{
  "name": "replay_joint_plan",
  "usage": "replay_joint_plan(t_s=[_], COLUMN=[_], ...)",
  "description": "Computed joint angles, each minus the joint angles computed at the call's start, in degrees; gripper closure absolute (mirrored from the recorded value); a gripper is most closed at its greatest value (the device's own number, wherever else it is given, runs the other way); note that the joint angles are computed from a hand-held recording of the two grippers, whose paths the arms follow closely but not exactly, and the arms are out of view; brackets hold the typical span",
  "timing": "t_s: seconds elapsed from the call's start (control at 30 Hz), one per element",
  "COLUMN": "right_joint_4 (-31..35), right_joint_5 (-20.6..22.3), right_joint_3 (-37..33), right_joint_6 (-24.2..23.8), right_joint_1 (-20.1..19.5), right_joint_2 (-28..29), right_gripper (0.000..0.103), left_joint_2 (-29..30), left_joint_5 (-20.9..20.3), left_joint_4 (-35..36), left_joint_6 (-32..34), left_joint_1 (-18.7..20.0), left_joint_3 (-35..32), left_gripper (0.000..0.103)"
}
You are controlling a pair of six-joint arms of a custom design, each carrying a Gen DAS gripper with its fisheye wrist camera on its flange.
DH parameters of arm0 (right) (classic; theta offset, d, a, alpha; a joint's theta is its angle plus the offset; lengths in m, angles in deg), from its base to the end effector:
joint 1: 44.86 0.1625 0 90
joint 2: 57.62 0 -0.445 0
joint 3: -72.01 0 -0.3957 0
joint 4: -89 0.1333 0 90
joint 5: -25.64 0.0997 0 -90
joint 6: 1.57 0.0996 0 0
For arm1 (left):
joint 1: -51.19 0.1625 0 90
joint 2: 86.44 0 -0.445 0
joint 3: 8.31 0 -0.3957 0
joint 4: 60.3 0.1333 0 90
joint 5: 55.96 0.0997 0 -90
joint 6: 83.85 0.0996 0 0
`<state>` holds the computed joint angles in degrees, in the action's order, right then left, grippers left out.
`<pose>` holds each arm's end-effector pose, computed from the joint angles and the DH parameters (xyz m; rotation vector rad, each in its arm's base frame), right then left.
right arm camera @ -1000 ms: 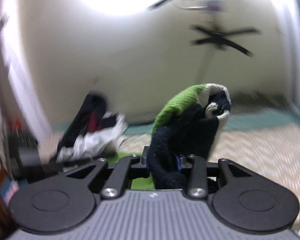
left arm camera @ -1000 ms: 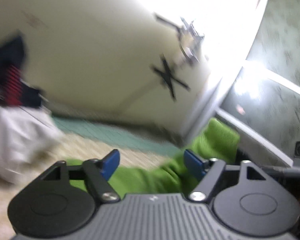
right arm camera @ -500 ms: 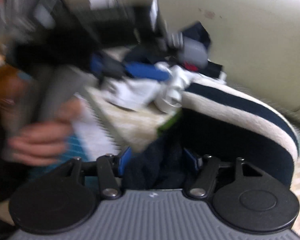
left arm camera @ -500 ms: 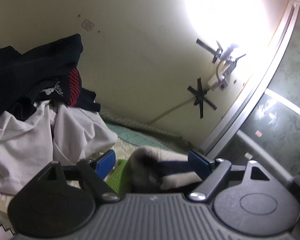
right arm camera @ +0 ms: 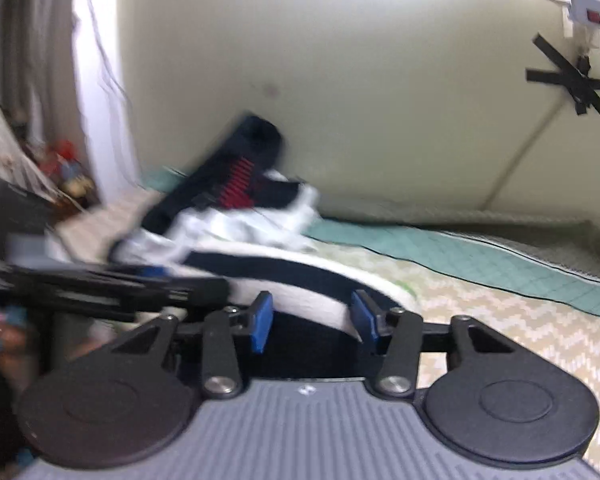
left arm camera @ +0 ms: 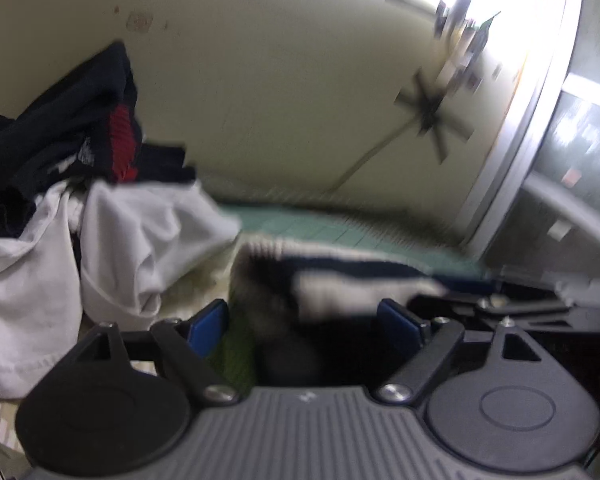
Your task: Fold small clothes
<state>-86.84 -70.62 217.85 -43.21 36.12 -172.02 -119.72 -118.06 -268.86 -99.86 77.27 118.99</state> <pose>0.0751 -0.3079 0.3848 0.6173 -2.3530 1.0727 -0.3444 -0.3689 -0.0267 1.0312 2.7058 -0.9433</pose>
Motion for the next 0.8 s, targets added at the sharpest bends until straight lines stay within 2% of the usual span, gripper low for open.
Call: replay_joint_plan(t_s=[0.03,0.1,0.23,0.4,0.47,0.53,0.67,0.77,0.8], right_joint_4=[-1.8,-6.7,-10.1,-12.9,-16.9,-19.0,-19.4,-14.4,-10.5], right_joint_5=[-0.3,1.4,3.1,4.0,3.4,5.2,8.8,12.5,14.6], right_joint_3=[0.0,0.5,2.2,3.3,4.4,6.1,9.7,11.3,11.5], right_joint_6=[-2.0,-3.9,-6.1,-6.6,-7.6,-9.0,-8.8,-6.3,-6.0], right_joint_1=[-1.2,-3.5,-4.7,-5.7,-5.0,-5.7,-7.9,-10.3,-11.4], right_joint_2=[1.1,4.1,4.3,4.7,5.9,5.2,-1.0,-9.1,-13.1], right_gripper=[0.059,0.058,0.058,0.058,0.052,0.043,0.042,0.042,0.042], left_joint_2=[0.2,0.0,-0.9,-1.0,-1.3,-1.6,-1.5,-1.4,-1.4], left_joint_5=[0.7,-1.5,-5.5,-4.7,-5.9,-7.1,-11.1,-13.0,-12.9], left_joint_4=[3.3,3.6,4.8,3.3,1.2,-2.3,-11.8,-14.0,-13.2], left_joint_6=[-0.6,-1.5,-4.0,-2.9,-2.6,-2.5,-2.0,-1.2,-0.9], left_joint_1=[0.3,1.7,4.3,3.3,3.6,4.1,4.9,4.8,4.6], left_joint_3=[-1.0,-1.6,-1.8,-1.0,-0.4,0.5,2.4,2.8,2.6], left_gripper=[0.016,0.016,0.012,0.009,0.008,0.007,0.002,0.001,0.001])
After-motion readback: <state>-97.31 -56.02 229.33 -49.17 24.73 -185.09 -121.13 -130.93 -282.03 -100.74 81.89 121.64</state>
